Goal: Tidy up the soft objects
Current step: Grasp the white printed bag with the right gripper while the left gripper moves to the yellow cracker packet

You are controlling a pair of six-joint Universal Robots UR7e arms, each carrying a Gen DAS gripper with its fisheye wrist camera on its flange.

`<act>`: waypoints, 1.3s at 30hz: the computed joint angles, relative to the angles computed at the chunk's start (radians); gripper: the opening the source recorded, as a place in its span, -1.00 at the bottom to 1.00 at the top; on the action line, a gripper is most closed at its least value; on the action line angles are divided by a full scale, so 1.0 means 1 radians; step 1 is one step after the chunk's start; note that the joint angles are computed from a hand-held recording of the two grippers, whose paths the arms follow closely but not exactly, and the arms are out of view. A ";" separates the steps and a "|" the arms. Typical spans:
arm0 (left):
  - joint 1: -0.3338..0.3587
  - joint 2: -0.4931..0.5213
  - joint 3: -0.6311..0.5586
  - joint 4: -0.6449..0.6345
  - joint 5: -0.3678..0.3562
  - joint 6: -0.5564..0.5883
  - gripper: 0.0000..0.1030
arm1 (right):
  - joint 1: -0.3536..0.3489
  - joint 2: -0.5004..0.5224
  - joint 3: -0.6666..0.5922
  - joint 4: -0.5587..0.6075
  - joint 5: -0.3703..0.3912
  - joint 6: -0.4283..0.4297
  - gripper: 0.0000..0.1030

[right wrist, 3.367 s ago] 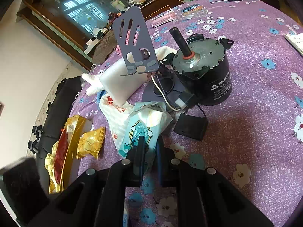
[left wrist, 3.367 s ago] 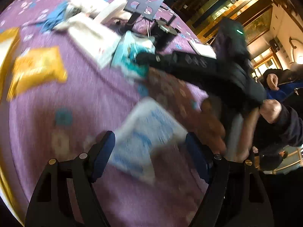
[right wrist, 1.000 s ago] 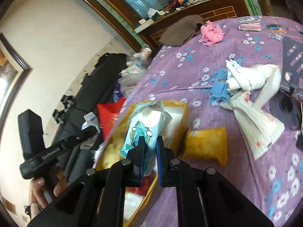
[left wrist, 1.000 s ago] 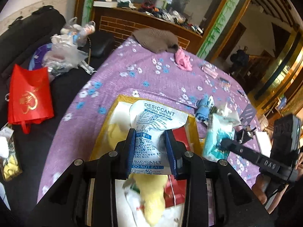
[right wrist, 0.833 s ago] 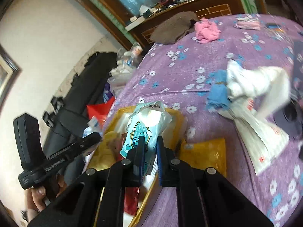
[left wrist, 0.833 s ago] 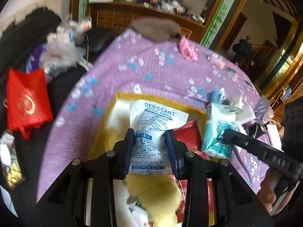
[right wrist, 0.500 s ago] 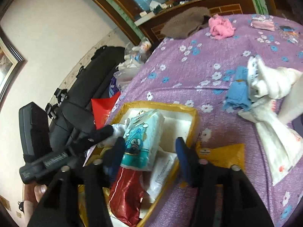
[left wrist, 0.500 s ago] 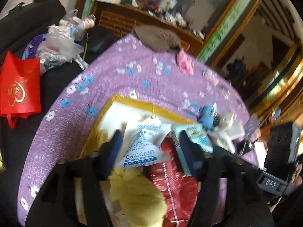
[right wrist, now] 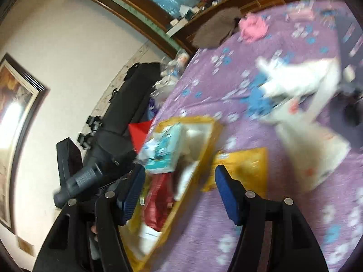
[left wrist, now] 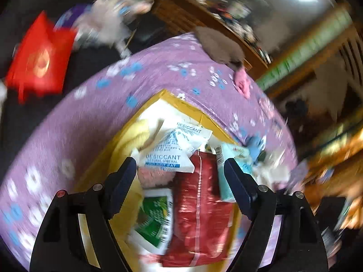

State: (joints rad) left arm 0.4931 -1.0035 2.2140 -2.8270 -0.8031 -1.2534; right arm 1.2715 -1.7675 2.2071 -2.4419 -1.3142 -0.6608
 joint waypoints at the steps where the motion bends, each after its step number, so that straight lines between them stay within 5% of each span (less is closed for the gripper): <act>1: -0.018 0.005 0.013 -0.055 0.004 0.022 0.56 | -0.013 -0.011 0.000 0.013 0.011 -0.009 0.23; 6: -0.207 0.092 0.039 -0.214 0.223 0.127 0.62 | -0.077 -0.062 0.015 0.031 0.012 -0.076 0.23; 8: -0.217 0.132 0.014 -0.247 0.139 0.125 0.82 | -0.084 -0.082 0.026 0.023 -0.030 -0.092 0.23; 10: -0.179 0.150 -0.021 -0.249 -0.046 0.128 0.81 | -0.078 -0.094 0.034 -0.012 -0.094 -0.093 0.24; 12: -0.170 0.194 -0.047 -0.290 -0.128 0.169 0.81 | -0.119 -0.128 0.045 -0.007 -0.065 -0.132 0.24; 14: -0.202 0.219 -0.089 -0.163 -0.063 0.155 0.81 | -0.163 -0.145 0.036 0.030 -0.030 -0.150 0.24; 24: -0.154 0.323 -0.290 0.227 -0.052 0.188 0.81 | -0.217 -0.073 -0.023 0.048 0.010 -0.124 0.23; 27: -0.125 0.373 -0.362 0.230 -0.071 0.327 0.82 | -0.234 -0.062 -0.022 0.036 0.024 -0.136 0.23; 31: -0.072 0.456 -0.552 0.486 -0.017 0.484 0.82 | -0.245 -0.051 -0.028 0.038 0.013 -0.118 0.23; 35: 0.024 0.499 -0.644 0.477 -0.162 0.641 0.81 | -0.252 -0.064 -0.020 0.017 0.030 -0.132 0.23; 39: 0.039 0.527 -0.686 0.547 -0.208 0.673 0.81 | -0.269 -0.078 -0.027 0.050 0.060 -0.149 0.23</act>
